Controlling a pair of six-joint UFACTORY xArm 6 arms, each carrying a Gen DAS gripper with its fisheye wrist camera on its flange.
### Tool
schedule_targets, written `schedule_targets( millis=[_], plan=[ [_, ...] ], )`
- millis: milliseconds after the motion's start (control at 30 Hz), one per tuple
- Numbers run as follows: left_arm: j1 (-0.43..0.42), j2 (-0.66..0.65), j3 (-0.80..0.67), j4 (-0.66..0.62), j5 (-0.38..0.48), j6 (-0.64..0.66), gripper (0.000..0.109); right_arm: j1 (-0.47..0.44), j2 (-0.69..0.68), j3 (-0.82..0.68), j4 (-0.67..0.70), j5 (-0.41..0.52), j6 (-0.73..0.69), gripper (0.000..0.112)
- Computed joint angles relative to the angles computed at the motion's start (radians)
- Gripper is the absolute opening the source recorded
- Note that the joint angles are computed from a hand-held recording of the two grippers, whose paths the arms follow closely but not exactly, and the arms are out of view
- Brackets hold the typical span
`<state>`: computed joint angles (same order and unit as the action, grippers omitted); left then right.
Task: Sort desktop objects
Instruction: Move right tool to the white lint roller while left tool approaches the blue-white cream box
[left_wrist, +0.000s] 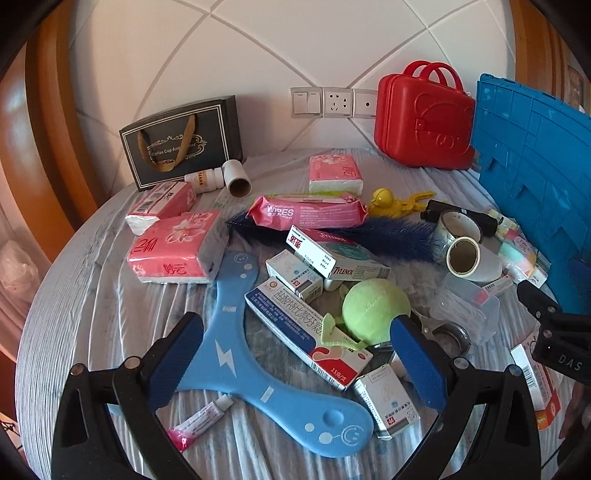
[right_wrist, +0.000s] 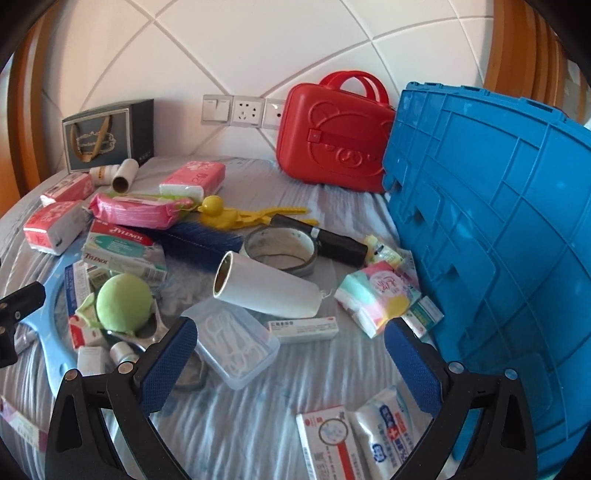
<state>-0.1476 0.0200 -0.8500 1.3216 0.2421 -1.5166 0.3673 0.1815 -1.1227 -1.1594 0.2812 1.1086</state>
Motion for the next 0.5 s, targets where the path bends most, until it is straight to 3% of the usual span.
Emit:
schedule_targets(
  millis=[167, 400, 500],
  plan=[
    [0.017, 0.048, -0.028, 0.010, -0.029, -0.006, 0.103, 0.004, 0.086, -0.078, 0.027, 0.012, -0.076, 0.103],
    [0.015, 0.087, -0.052, -0.039, -0.001, 0.027, 0.103, -0.006, 0.277, -0.249, 0.216, 0.046, -0.385, 0.103],
    [0.021, 0.109, -0.064, -0.010, 0.000, -0.018, 0.103, -0.022, 0.326, -0.292, 0.259, 0.003, -0.432, 0.103]
  ],
)
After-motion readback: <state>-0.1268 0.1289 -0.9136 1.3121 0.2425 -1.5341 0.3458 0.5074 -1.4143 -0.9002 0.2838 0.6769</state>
